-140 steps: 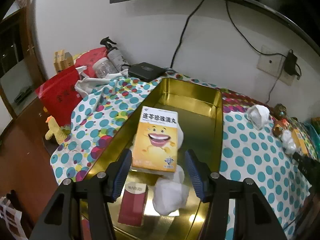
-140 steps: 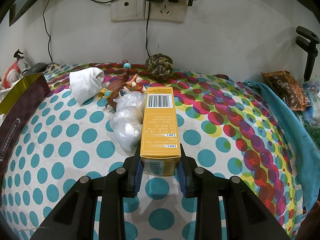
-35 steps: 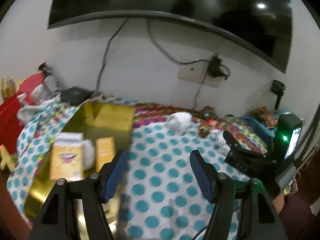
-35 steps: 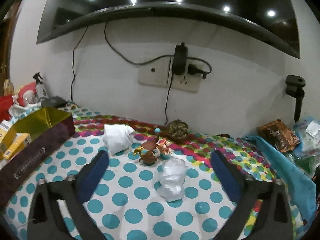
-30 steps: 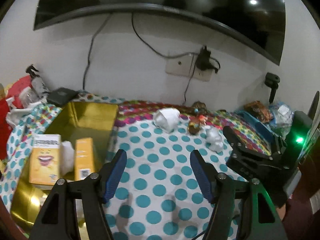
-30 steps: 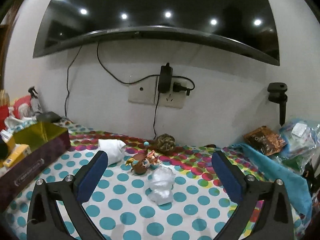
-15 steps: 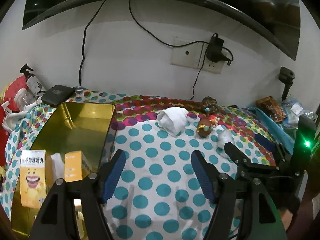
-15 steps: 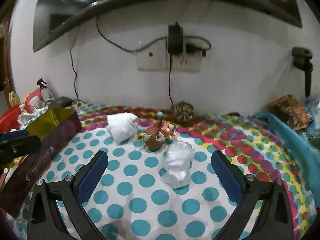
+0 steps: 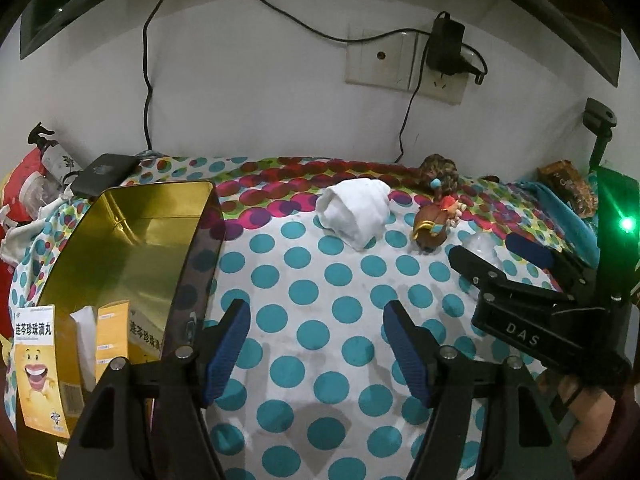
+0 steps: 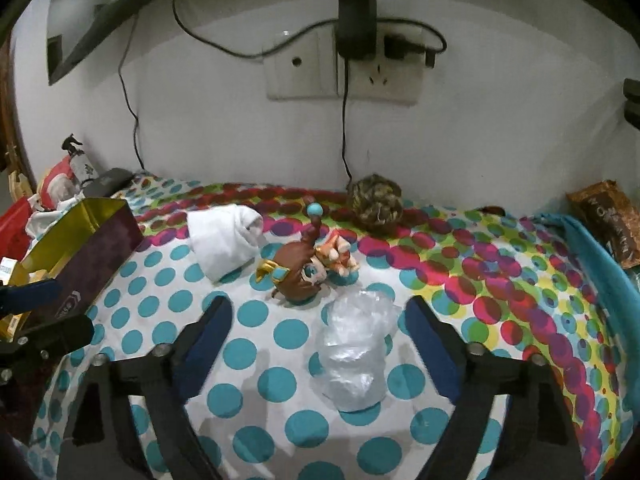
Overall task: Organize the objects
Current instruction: 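Move the right tool to the clear plastic bundle on the bed and grasp it, then grasp the white rolled sock on the bed with the left tool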
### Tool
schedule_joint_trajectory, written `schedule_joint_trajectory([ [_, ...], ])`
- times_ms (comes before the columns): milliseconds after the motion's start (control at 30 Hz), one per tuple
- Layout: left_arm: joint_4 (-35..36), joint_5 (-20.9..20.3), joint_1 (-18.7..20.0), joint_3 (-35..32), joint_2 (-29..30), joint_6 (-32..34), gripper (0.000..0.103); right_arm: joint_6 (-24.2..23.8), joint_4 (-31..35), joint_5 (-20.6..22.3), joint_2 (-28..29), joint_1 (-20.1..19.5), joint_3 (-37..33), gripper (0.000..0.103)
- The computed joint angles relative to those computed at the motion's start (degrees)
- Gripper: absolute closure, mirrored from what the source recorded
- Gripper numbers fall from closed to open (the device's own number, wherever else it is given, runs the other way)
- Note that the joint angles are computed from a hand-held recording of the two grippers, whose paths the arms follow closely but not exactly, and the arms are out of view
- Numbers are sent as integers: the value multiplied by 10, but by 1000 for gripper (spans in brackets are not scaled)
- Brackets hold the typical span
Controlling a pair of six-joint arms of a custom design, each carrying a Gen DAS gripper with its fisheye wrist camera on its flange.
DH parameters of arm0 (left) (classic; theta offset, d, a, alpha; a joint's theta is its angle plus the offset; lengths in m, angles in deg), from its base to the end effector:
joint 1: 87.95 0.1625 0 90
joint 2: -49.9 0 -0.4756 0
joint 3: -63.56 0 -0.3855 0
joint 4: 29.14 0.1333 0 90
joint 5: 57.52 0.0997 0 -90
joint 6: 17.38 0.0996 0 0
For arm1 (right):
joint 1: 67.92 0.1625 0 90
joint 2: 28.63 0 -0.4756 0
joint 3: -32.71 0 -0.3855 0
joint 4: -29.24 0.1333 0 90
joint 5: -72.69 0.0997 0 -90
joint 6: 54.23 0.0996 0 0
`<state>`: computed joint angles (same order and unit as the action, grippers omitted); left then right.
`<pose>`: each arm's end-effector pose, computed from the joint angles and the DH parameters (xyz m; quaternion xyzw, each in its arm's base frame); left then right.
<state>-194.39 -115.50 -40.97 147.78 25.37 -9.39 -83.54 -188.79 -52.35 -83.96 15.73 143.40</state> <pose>-0.3728 -0.6723 -0.0275 0.3764 0.8756 -0.2063 0.2214 0.0096 -0.6020 0.3074 -0.0219 -0.7883 0.4636 0.4039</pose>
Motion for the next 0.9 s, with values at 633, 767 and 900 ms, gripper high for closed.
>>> schedule_joint_trajectory([
  [633, 58, -6, 9, -90, 50, 40, 28, 45, 94, -54, -1, -2, -29, 69],
  [767, 67, -11, 10, -114, 65, 49, 27, 45, 89, -48, -3, -3, -27, 69],
  [900, 75, -19, 11, -138, 81, 66, 25, 57, 95, -43, -9, -6, -25, 70],
])
